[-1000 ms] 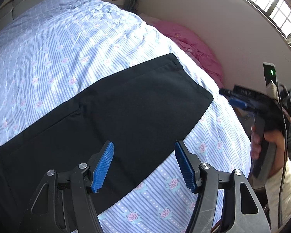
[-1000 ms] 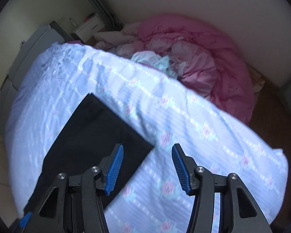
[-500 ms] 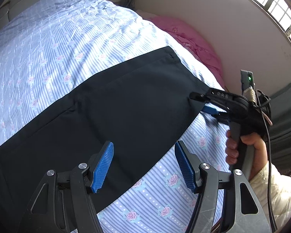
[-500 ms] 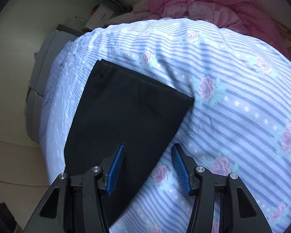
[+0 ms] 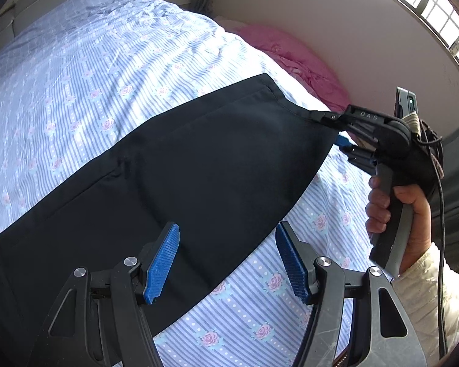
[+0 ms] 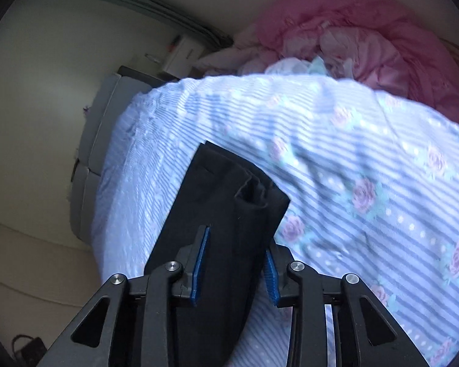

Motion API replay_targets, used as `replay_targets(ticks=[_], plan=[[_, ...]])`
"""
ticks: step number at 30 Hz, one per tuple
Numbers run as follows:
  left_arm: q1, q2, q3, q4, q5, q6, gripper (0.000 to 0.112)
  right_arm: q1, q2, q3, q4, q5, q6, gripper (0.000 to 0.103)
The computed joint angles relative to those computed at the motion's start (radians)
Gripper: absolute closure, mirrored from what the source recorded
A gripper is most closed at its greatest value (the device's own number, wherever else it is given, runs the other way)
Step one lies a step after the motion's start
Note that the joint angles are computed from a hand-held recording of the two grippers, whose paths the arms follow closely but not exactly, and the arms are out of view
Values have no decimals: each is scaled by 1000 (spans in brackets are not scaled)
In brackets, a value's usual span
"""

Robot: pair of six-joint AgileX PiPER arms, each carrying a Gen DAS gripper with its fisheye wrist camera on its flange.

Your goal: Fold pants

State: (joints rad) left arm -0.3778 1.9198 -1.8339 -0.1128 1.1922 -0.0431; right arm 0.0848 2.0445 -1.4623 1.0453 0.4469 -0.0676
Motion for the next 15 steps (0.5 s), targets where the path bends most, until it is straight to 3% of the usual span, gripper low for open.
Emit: replay_targets(ticks=[5,8,9,13,15], plan=[[7,-5,-6,7,5,-7,48,5,89,-176,-293,83,286,69],[13,-11,-5,9,10,-7,48,8,99,-215,-423,112,410,87],[17,-13,-5,8,12,-10,48,13,108,-244,-496,143,472,89],[35,-31,0,-10,13,-14,48,14,19,-185,-621,174,597,91],[43,-40,4,-7,13,-17,48,44,10,-230,-788,228,696,91]])
